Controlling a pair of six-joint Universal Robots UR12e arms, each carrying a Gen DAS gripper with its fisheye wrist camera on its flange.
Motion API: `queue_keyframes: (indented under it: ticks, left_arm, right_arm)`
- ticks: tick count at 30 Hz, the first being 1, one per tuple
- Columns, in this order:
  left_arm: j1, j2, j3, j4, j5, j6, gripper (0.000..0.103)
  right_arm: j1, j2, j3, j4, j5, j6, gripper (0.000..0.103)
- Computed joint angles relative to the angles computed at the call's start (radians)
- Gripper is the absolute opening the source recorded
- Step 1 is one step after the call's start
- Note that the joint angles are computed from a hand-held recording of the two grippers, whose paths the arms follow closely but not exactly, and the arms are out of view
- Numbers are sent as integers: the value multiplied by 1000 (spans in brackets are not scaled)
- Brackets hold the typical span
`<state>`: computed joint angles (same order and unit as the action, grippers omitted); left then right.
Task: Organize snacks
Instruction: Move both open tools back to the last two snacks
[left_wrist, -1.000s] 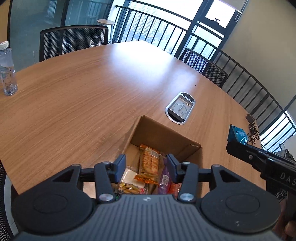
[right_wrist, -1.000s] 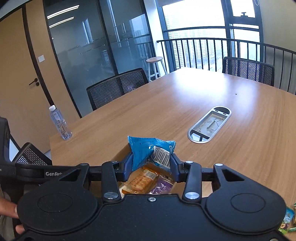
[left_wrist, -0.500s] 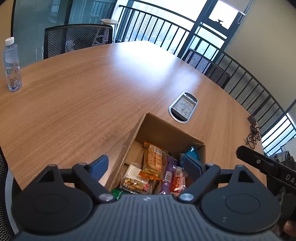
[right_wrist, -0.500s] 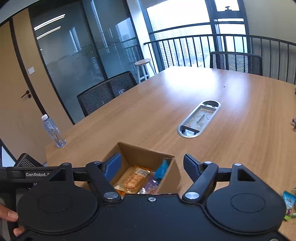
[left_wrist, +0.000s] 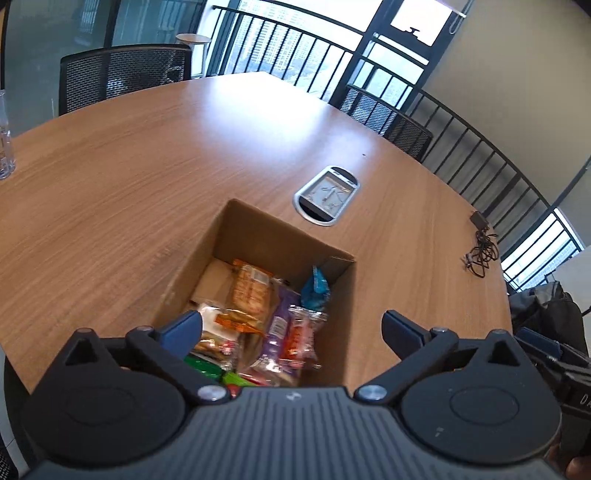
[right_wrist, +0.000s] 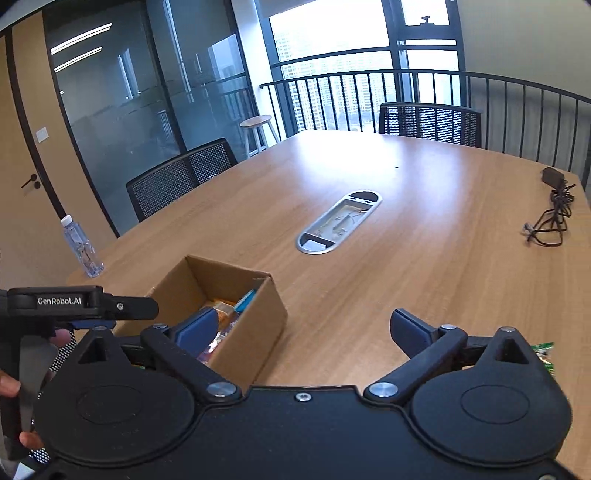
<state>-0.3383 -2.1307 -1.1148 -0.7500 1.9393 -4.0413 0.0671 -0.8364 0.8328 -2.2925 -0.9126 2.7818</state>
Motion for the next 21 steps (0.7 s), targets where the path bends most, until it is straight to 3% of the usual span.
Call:
queue_keyframes:
  ticks: [5,10,21]
  left_arm:
    - [-9,-18,11,90,-40,5,103]
    - [-34,-50,41,182,4,54,103]
    - [-63,-128,189,101,-26,161,103]
  right_arm:
    - [-22,-16,42,-86,-16,43,103]
    - [-45,-24,60,-105,-27,49,103]
    - [-88,-41,96,-154,-60,85,103]
